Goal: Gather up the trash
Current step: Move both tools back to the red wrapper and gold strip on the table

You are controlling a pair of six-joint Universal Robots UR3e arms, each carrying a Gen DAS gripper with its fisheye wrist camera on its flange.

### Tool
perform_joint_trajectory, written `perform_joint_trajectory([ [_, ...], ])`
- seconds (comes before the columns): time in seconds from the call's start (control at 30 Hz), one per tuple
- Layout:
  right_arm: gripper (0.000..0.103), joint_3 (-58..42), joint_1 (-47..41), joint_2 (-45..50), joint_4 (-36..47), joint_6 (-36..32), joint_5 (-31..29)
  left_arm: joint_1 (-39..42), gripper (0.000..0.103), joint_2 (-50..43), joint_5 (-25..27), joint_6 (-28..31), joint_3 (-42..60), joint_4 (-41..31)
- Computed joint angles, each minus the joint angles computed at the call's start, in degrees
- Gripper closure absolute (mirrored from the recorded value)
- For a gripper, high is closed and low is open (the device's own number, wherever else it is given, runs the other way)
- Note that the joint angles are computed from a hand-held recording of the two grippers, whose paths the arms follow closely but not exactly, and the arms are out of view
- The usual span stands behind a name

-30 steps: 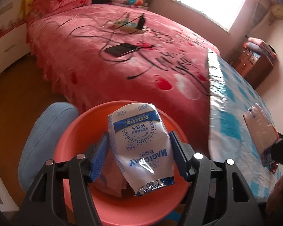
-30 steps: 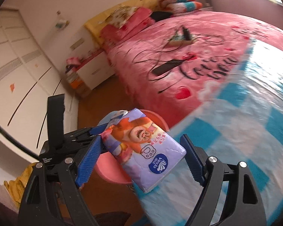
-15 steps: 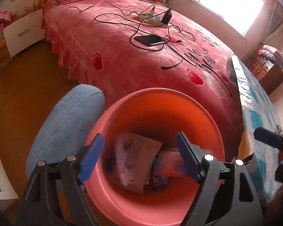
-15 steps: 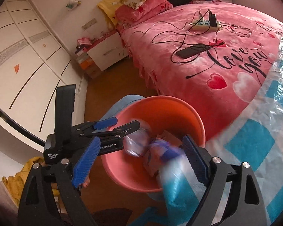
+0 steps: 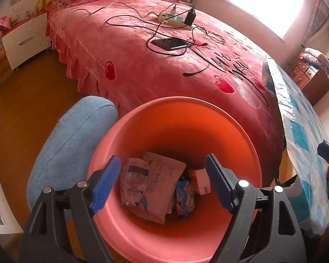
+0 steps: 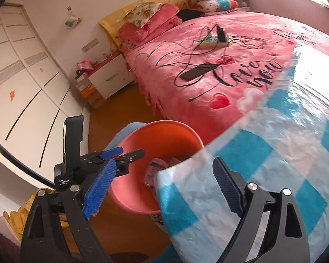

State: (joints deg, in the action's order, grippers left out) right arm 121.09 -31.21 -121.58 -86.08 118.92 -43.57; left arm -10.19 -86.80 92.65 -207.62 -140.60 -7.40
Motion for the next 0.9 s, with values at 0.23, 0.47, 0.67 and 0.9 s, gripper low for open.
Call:
perform_joint_trajectory([
  [0.23,0.014,1.3,-7.81,-4.96,9.12,-8.58,-0.25,-3.72,0.02,-2.05,2.14,-0.76,4.4,-1.94],
  [0.47,0.014,0.09,-15.9,-8.47,21.22,-18.48,-0.72,-7.27,0.019,-2.98,4.09,-1.87,9.28,-5.33],
  [0.67,0.014,-2.91,-24.65,-10.82,32.9,-28.92,-1.15,-11.04,0.019,-4.36,6.22,-2.32,14.21,-8.33],
  [0.9,0.014,-6.48,-33.72,-11.46,43.87,-39.25,-2.45,-15.26,0.019,-7.38,8.37,-3.08,20.41,-11.72],
])
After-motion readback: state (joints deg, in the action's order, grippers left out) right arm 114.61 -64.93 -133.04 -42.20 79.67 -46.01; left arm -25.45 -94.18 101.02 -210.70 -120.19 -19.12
